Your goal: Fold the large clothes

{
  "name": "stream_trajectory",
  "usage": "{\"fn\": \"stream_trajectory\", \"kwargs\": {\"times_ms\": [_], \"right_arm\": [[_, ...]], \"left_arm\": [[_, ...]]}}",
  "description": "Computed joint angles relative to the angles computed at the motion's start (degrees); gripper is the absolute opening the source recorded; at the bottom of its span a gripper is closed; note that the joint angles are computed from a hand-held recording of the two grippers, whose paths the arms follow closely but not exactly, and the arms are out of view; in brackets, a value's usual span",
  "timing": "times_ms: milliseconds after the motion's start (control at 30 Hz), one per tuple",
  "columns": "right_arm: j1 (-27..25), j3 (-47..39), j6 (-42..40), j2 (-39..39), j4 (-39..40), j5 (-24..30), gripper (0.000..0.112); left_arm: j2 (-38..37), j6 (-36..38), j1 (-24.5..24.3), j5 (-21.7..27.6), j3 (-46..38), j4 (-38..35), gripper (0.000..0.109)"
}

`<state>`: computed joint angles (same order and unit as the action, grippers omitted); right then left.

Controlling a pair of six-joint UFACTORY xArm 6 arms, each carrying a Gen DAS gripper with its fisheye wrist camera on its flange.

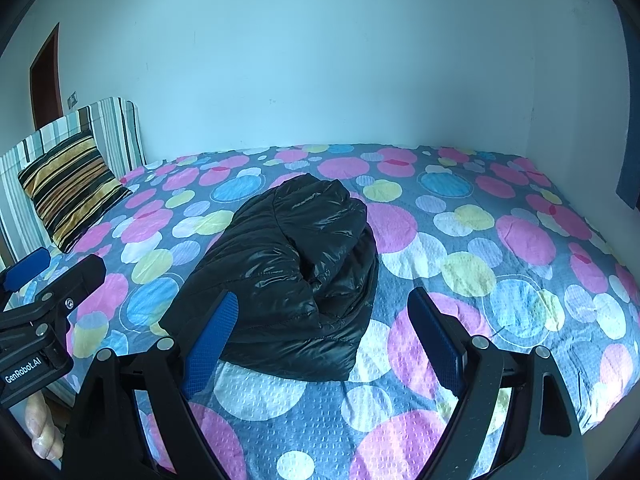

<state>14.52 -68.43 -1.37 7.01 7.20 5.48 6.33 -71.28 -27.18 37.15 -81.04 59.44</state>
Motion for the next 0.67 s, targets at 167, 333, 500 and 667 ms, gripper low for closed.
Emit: {"fn": "stream_trajectory", "kwargs": {"times_ms": [167,333,500,667], "right_arm": [[0.04,-0.23,-0.23,0.30,0.26,0.28,0.085],[0.04,-0.31,-0.80,0.64,0.80,0.33,0.085],[-0.20,-1.49,-3.30,2.06,3.30,0.61,0.085],[-1.15,-3.12,-3.04,3.68,3.35,1.11,0.085]], "left_arm": [[0.43,0.26,0.04,0.36,-0.31,-0.01,0.101],[1.02,1.19,0.50,-0.53,-0.42,-0.63,0.101],[2.72,0.22,1.12,0.90,-1.81,0.39,0.101],[4.27,3.74,3.16,0.06,-2.59,-3.77,0.101]]}}
